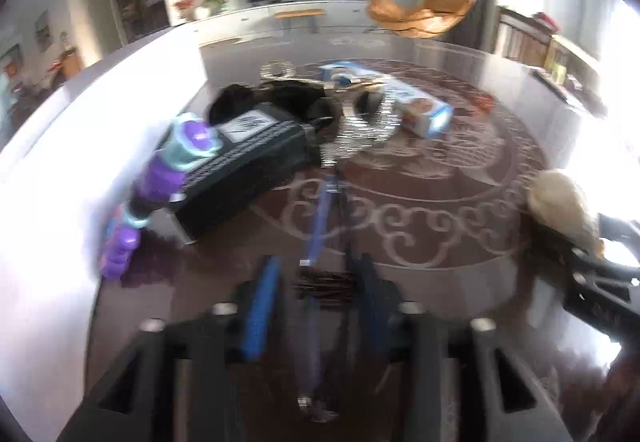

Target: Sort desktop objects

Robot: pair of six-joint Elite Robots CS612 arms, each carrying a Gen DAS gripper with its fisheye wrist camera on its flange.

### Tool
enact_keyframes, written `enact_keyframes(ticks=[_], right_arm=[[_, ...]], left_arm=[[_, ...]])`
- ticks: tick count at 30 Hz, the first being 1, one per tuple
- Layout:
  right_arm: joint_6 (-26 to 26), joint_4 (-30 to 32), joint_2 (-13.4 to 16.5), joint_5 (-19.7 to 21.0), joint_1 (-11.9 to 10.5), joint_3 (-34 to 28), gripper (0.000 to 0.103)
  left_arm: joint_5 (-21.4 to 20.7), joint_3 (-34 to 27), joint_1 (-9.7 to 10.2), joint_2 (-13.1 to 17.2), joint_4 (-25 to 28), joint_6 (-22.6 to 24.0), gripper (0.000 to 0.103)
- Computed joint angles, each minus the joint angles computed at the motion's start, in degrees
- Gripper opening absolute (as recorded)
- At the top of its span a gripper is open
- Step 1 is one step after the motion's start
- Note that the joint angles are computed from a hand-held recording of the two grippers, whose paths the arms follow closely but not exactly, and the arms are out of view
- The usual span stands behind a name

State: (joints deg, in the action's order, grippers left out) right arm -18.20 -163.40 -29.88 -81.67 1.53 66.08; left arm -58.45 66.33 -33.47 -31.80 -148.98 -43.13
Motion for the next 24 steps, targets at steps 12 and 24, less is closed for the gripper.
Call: enact_keyframes(ticks=[12,24], right_arm=[[1.41,7.02,1.26,1.99,-0.16,-3.86,0.103],[1.85,6.61,0.96,1.8,-0.17,-3.44,0.103]], left_arm=[[-4.71,-1.66,1.18,0.55,2.61,-2.96,0.103],[-4.75,-1.67,1.2,0.57,2.59,-3.05,0.103]])
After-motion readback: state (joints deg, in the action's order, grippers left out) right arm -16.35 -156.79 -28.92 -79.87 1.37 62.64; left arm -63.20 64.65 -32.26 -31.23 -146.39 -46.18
